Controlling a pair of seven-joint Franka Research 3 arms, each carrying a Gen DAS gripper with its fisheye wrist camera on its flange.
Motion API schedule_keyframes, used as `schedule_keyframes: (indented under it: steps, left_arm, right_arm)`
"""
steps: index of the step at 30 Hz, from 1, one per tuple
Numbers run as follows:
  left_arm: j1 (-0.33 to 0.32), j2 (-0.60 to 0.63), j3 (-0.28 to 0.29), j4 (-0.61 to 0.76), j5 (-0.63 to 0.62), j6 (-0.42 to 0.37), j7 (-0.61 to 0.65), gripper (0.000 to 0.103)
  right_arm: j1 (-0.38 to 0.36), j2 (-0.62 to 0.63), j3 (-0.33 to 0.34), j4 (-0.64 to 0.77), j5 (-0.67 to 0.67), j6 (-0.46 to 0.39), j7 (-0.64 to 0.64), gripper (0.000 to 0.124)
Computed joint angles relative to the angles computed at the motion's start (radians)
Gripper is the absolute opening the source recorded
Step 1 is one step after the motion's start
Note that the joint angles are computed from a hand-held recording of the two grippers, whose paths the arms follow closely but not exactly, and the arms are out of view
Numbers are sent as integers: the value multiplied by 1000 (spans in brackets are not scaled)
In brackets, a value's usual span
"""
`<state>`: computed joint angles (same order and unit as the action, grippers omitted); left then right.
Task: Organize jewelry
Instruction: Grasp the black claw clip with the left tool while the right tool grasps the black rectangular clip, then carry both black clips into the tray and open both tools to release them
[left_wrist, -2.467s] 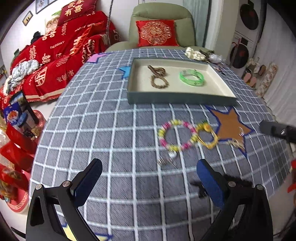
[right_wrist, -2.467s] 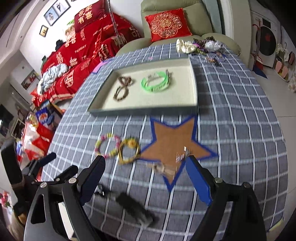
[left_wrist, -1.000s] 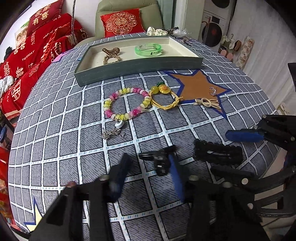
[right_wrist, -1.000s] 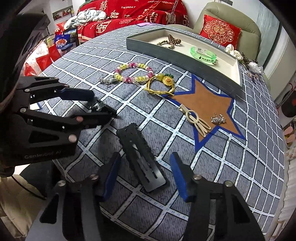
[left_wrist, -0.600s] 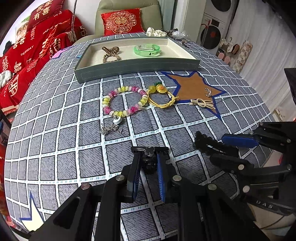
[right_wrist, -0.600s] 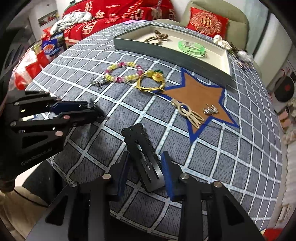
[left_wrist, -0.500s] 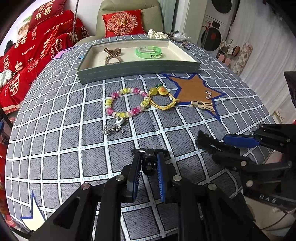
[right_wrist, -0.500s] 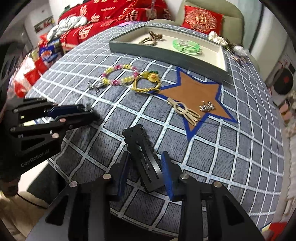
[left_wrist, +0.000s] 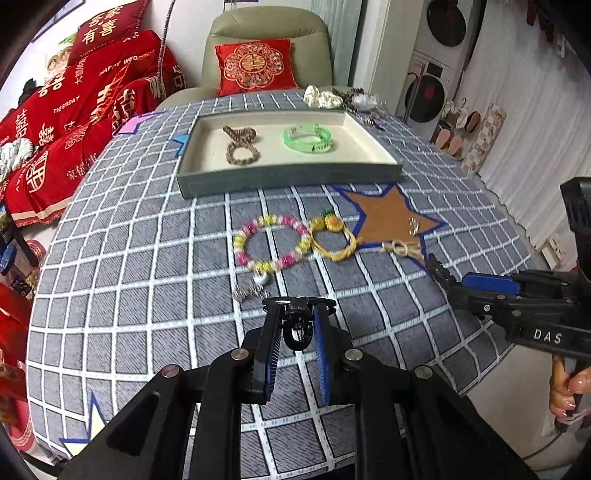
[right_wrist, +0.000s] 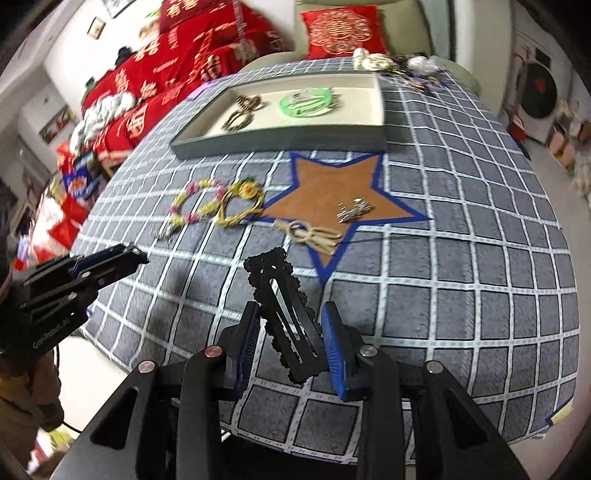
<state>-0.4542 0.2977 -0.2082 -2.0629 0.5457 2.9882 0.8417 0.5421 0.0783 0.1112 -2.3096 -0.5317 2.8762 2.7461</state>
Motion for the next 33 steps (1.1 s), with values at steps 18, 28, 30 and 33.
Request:
schedule_keyframes:
  steps: [18, 28, 30, 33]
  left_arm:
    - [48, 63, -22, 193, -90, -58, 137, 25]
    - [23, 161, 20, 401, -85, -139, 157, 25]
    - [30, 187, 15, 445, -99, -155, 172, 25]
    - [30, 247, 14, 545, -119, -203, 198, 25]
  right_arm:
    - [-74, 7, -30, 103, 62, 1, -82, 37]
    - [-88, 121, -68, 300, 221, -52, -274, 37]
    - [-82, 145, -80, 340, 240, -68, -298, 37]
    - [-76, 186, -100, 407, 265, -92, -334, 37]
